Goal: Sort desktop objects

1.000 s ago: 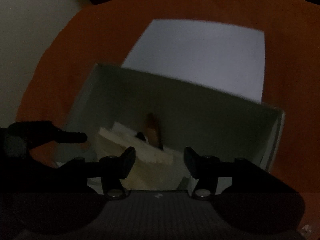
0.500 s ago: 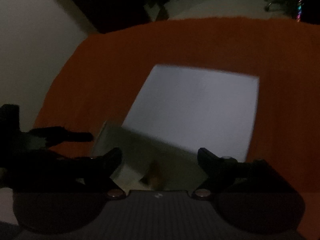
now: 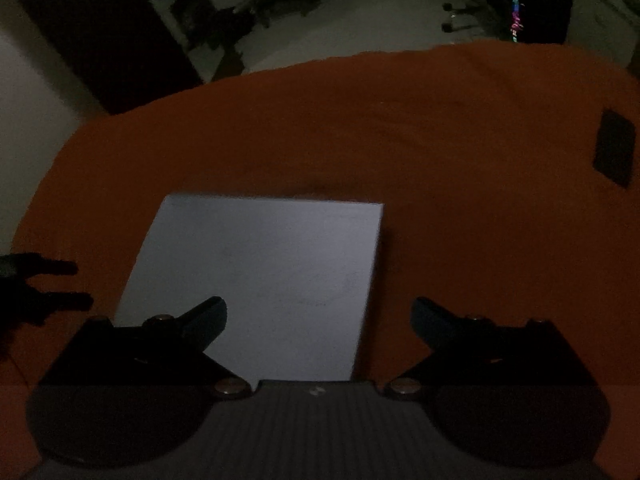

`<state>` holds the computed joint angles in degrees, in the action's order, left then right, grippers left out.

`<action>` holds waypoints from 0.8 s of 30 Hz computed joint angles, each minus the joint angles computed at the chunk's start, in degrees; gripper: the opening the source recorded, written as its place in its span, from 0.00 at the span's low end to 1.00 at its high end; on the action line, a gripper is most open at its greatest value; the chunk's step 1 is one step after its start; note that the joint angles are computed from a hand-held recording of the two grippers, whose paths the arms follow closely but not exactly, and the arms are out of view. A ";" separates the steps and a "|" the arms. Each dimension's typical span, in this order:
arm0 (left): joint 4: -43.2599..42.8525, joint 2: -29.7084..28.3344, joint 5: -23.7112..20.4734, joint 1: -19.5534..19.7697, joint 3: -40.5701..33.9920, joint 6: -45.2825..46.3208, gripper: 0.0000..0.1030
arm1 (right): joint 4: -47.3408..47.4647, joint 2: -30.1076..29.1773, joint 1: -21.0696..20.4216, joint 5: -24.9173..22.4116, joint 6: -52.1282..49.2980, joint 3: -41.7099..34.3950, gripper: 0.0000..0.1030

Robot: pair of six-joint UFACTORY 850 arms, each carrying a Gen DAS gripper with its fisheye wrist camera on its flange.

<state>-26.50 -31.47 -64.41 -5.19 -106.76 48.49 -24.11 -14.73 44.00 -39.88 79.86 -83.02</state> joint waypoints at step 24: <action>-6.56 -12.18 0.82 2.91 -1.87 5.21 0.97 | 14.33 -5.15 -5.96 10.36 -9.35 5.42 1.00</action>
<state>-33.06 -43.65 -63.59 -2.29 -108.63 53.70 -9.77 -19.89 38.03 -29.52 70.51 -77.60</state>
